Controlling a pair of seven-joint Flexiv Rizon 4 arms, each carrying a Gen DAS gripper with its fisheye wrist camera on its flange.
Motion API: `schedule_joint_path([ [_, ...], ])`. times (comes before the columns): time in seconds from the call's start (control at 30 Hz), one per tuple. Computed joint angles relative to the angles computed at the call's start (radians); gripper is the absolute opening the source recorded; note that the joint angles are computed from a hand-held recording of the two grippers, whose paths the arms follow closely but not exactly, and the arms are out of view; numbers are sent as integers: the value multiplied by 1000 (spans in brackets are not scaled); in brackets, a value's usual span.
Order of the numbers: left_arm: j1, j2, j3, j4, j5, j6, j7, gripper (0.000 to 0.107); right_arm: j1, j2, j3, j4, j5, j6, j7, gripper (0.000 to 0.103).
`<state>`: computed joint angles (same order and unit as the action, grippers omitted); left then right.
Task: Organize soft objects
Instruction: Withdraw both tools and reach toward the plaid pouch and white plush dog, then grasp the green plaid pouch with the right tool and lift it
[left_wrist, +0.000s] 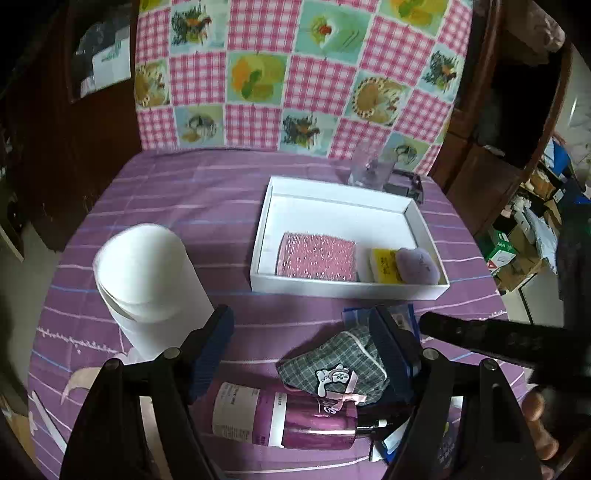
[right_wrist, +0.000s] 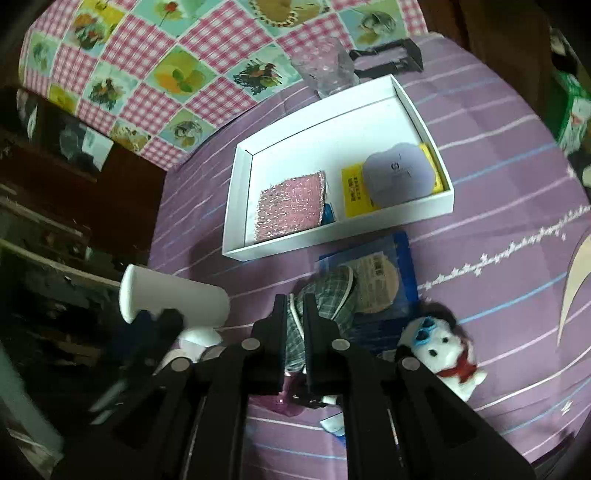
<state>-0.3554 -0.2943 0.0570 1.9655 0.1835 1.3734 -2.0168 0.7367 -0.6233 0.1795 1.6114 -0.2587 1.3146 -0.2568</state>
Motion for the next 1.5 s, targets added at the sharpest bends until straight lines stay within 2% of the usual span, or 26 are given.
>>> schedule_joint_path([
  [0.13, -19, -15, 29, -13, 41, 9, -29, 76, -9, 2, 9, 25, 41, 76, 32, 9],
  [0.17, -13, -14, 25, -9, 37, 15, -26, 76, -8, 6, 7, 35, 50, 99, 44, 12],
  [0.23, 13, -9, 0, 7, 3, 18, 4, 76, -3, 8, -1, 48, 57, 138, 59, 33],
  [0.27, 28, -4, -14, 19, -20, 26, 20, 76, -6, 4, 5, 55, 68, 187, 61, 52],
  [0.3, 37, 1, -22, 29, -38, 35, 32, 76, -12, -2, 16, 60, 81, 235, 60, 65],
  [0.33, 46, 7, -30, 40, -56, 45, 43, 76, -16, -9, 25, 67, 99, 289, 64, 68],
  [0.43, 47, 23, -27, 59, -77, 58, 56, 76, 24, 5, -16, 76, 113, 292, 99, 69],
  [0.5, 49, 33, -26, 67, -83, 53, 69, 76, 65, 23, -66, 75, 84, 230, 119, 69],
  [0.57, 71, 36, -49, 74, -120, 28, 107, 76, 75, 30, -75, 62, 45, 149, 126, 69],
  [0.67, 154, 38, -148, 106, -294, -29, 242, 76, 34, 9, -14, 12, 13, 42, 76, 69],
  [0.77, 217, 34, -238, 141, -497, -69, 408, 76, -5, -34, 48, -53, 33, -55, 25, 69],
  [0.83, 229, 27, -260, 146, -588, -100, 482, 76, -15, -54, 62, -73, 55, -78, 10, 69],
  [0.9, 214, 20, -251, 142, -622, -122, 514, 76, -30, -76, 81, -92, 86, -91, -7, 68],
  [1.03, 171, -7, -210, 109, -603, -164, 509, 76, -59, -100, 115, -107, 151, -84, -44, 64],
  [1.2, 106, -40, -119, 36, -428, -240, 390, 76, -87, -136, 167, -151, 218, -107, -108, 63],
  [1.4, 110, -53, -116, 15, -375, -264, 352, 76, -116, -206, 236, -250, 301, -187, -238, 63],
  [1.47, 93, -60, -94, -7, -326, -291, 313, 75, -116, -227, 243, -275, 336, -194, -268, 63],
  [1.5, 88, -63, -86, -14, -306, -293, 295, 75, -113, -232, 241, -278, 351, -187, -278, 56],
])
